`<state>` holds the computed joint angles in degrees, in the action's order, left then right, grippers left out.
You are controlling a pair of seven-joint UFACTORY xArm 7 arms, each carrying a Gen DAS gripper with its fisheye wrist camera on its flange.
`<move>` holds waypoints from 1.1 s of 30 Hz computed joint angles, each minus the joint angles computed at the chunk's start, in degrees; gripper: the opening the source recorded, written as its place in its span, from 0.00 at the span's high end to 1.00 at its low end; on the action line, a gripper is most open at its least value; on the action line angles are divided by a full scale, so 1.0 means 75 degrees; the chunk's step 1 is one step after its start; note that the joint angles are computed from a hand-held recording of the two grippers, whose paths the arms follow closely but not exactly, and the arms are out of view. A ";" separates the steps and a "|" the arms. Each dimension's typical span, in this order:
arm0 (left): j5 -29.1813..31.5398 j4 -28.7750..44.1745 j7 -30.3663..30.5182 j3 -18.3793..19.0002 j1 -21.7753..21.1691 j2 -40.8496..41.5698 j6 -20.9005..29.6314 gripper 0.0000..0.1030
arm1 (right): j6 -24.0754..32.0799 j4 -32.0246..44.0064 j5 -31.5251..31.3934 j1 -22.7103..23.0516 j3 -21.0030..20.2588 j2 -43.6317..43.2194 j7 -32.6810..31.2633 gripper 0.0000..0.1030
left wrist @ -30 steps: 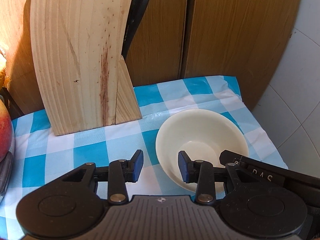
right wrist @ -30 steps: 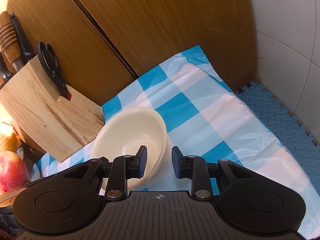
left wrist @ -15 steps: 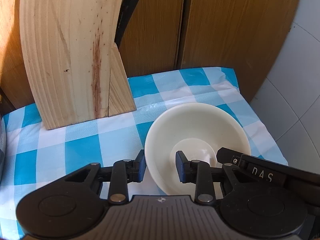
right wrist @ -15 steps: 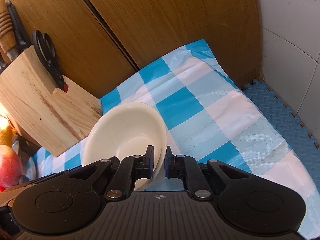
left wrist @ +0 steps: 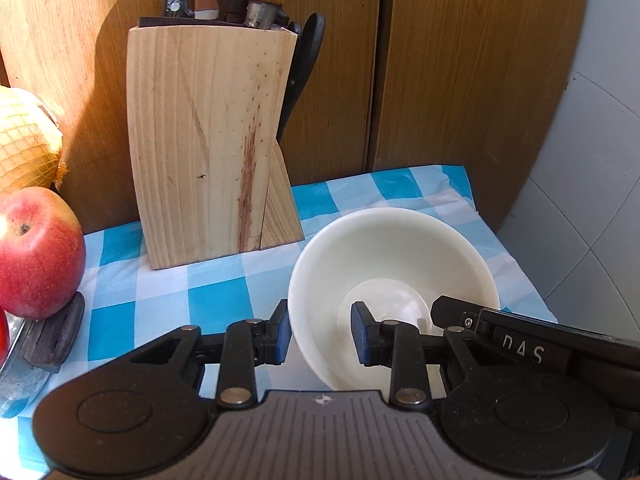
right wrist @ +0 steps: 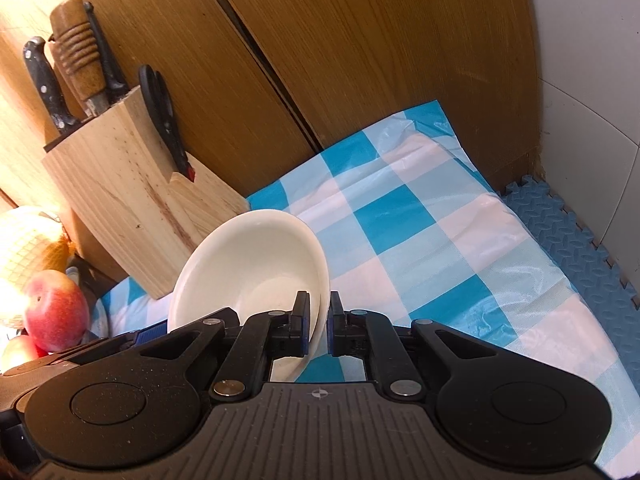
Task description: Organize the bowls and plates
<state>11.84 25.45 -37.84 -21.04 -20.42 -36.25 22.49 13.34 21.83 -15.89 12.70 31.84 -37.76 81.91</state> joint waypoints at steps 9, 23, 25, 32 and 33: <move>-0.0226 -0.0479 0.0170 0.0145 -0.0364 -0.1419 0.0742 0.75 | 0.0361 0.0170 0.0122 0.0517 0.0088 -0.0423 -0.0024 0.88; -0.0592 -0.0967 0.0452 -0.0018 -0.1012 -0.4127 0.2380 0.75 | 0.1255 0.0499 0.0273 0.1211 0.0679 -0.1412 0.0521 0.87; -0.0665 -0.1004 0.0502 -0.0051 -0.1129 -0.4473 0.2621 0.75 | 0.1419 0.0553 0.0279 0.1326 0.0783 -0.1570 0.0614 0.87; -0.0950 -0.0983 0.0593 -0.0239 -0.1450 -0.5510 0.3521 0.74 | 0.2055 0.0738 0.0316 0.1681 0.1139 -0.2077 0.0942 0.87; -0.0988 -0.0941 0.0595 -0.0298 -0.1494 -0.5654 0.3678 0.74 | 0.2143 0.0772 0.0314 0.1727 0.1188 -0.2147 0.0981 0.87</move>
<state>4.42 18.40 -33.38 -23.27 -31.62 -78.65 50.08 29.42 27.62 -13.54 25.65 40.76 -53.86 89.26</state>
